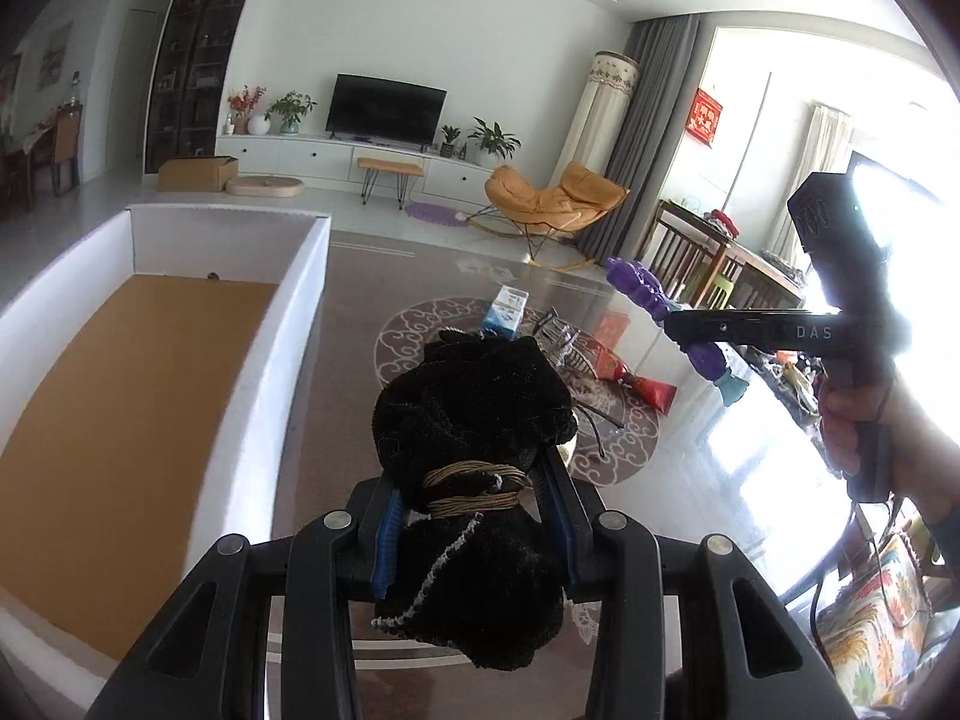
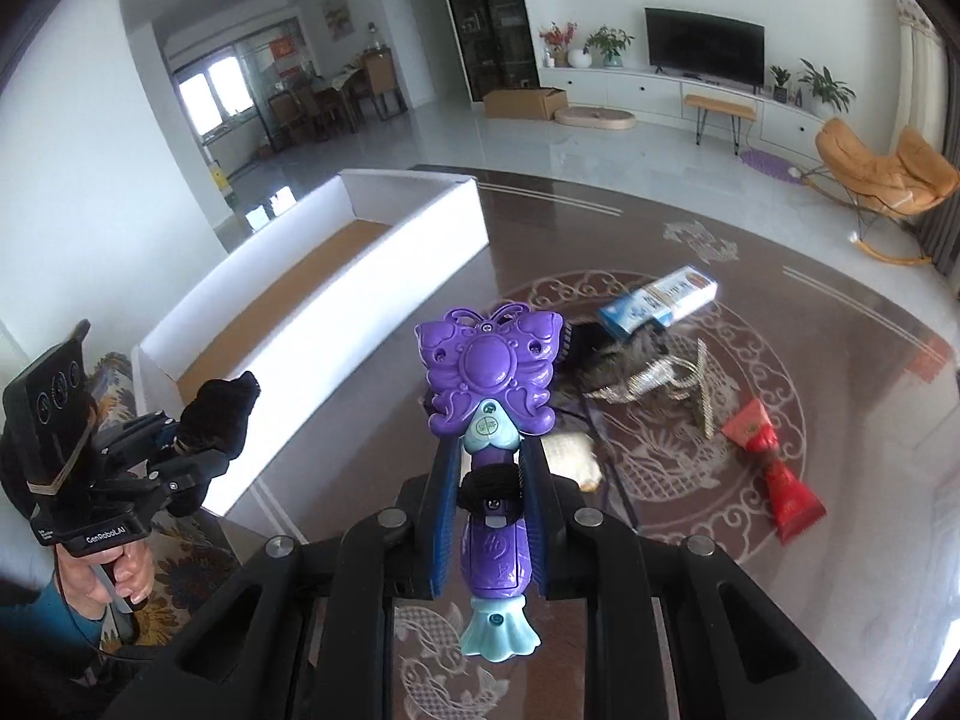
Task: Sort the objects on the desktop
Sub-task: 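Carry pouch and toy into the white bin and open both tools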
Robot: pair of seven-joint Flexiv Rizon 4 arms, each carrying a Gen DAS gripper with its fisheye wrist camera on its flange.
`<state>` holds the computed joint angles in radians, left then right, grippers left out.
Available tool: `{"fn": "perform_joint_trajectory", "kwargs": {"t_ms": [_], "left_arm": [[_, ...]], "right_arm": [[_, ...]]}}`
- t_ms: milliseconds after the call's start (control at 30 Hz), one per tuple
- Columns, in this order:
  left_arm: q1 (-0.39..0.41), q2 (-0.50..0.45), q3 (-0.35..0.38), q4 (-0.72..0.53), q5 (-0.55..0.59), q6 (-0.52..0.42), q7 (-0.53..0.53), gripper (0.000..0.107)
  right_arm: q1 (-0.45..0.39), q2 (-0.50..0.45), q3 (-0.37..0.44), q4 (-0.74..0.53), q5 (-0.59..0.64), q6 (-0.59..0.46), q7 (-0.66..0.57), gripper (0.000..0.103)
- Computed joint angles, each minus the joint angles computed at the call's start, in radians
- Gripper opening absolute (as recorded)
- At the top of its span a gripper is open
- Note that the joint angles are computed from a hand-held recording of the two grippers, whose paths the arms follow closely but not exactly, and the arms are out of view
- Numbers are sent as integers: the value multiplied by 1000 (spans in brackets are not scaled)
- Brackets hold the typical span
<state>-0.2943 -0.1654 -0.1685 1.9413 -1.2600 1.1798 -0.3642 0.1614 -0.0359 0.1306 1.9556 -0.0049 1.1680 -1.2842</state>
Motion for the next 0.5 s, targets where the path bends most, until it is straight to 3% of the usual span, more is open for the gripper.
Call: {"fn": "perform_joint_trajectory", "kwargs": {"t_ms": [100, 200, 367, 500], "left_arm": [[45, 0, 41, -30, 71, 12, -60, 40], [102, -41, 81, -74, 232, 44, -198, 40], [186, -149, 169, -187, 551, -40, -516, 40], [212, -215, 209, -256, 731, -98, -655, 40]], "right_arm": [[47, -106, 35, -152, 75, 27, -67, 21], [84, -231, 85, -322, 127, 24, -125, 21], [169, -442, 114, -568, 86, -30, -120, 21], [228, -575, 96, -699, 29, -94, -67, 21]]}}
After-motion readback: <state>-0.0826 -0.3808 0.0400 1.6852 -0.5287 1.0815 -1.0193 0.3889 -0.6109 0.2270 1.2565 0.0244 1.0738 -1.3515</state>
